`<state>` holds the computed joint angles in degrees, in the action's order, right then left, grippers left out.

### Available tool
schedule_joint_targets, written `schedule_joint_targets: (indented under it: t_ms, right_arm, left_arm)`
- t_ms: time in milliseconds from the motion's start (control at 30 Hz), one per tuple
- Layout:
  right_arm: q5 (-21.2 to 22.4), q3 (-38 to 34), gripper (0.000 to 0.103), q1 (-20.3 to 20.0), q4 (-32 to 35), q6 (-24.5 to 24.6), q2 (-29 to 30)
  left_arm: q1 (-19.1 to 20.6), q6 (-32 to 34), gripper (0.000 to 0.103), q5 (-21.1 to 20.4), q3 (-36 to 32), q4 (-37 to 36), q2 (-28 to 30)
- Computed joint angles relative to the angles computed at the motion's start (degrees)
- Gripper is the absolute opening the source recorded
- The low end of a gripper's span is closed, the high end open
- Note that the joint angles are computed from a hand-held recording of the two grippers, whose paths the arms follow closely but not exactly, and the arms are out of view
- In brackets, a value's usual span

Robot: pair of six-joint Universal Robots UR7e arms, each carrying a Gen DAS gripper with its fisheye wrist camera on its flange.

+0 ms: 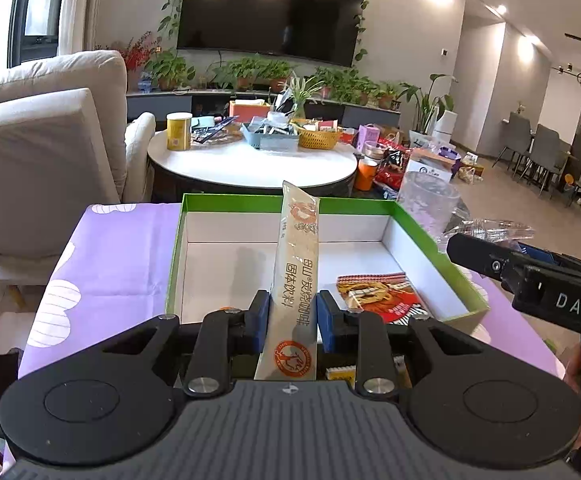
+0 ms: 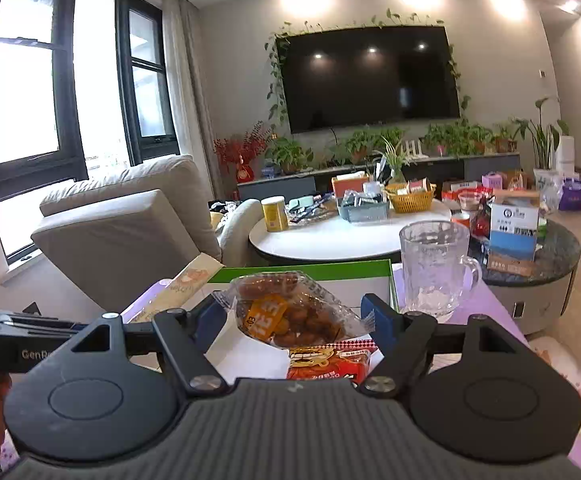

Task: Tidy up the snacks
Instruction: 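Carry the stick packet and nugget bag into the green box with both tools, then release both packets in the box and move both tools back to the pile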

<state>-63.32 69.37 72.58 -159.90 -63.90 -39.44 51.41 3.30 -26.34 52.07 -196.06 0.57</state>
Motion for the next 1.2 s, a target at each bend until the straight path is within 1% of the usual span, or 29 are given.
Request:
schedule_joint_targets:
  t_ms: [100,300,400,500,567,700,733,800,900,1000,1100,1200]
  right_arm:
    - [-1.17,-1.91,0.057,0.45,0.28,1.13,1.45]
    - [-4.23,-4.59,0.057,1.27,1.46,2.45,3.63]
    - [-5.80,-5.37,0.057,1.65,1.10,3.14,4.56]
    - [-7.69,-6.73,0.057,2.07,1.09,3.42,5.65]
    - [-9.11,-7.41,0.057,2.30,1.22,3.71,6.15]
    - [-12.72,-7.72,0.058,2.52,1.75,4.58,6.43]
    - [-13.02,-7.61,0.058,2.48,2.12,4.64,6.28]
    - [-12.36,-5.58,0.058,2.16,1.00,2.97,5.19]
    - [-12.74,-3.22,0.058,2.08,0.23,1.84,3.86]
    - [-12.81,-0.83,0.058,1.77,-1.44,-0.86,2.70]
    - [-11.67,1.75,0.058,1.33,-4.15,-2.55,1.40]
    - [-10.03,3.24,0.058,0.81,-3.41,-2.76,-0.21]
  left_arm:
    - [0.74,0.34,0.024,-0.10,-2.51,1.17,0.83]
    - [2.48,2.63,0.024,-0.12,-10.30,2.14,3.66]
    - [3.49,2.14,0.024,0.18,-14.53,4.69,5.63]
    - [4.22,0.19,0.025,1.06,-16.71,8.37,6.93]
    - [4.57,-2.89,0.024,1.40,-15.51,11.25,6.29]
    - [4.47,-5.35,0.024,2.18,-13.38,14.24,5.46]
    - [4.31,-5.50,0.024,2.62,-12.88,15.03,5.25]
    - [3.89,-4.75,0.024,3.12,-11.68,14.71,4.88]
    - [3.22,-3.70,0.025,3.15,-8.68,11.95,3.72]
    - [2.29,-3.27,0.025,3.54,-5.20,9.15,2.39]
    - [1.12,-1.47,0.025,4.72,-1.47,4.15,1.11]
    - [-0.17,0.22,0.025,6.26,2.56,-2.32,-0.36]
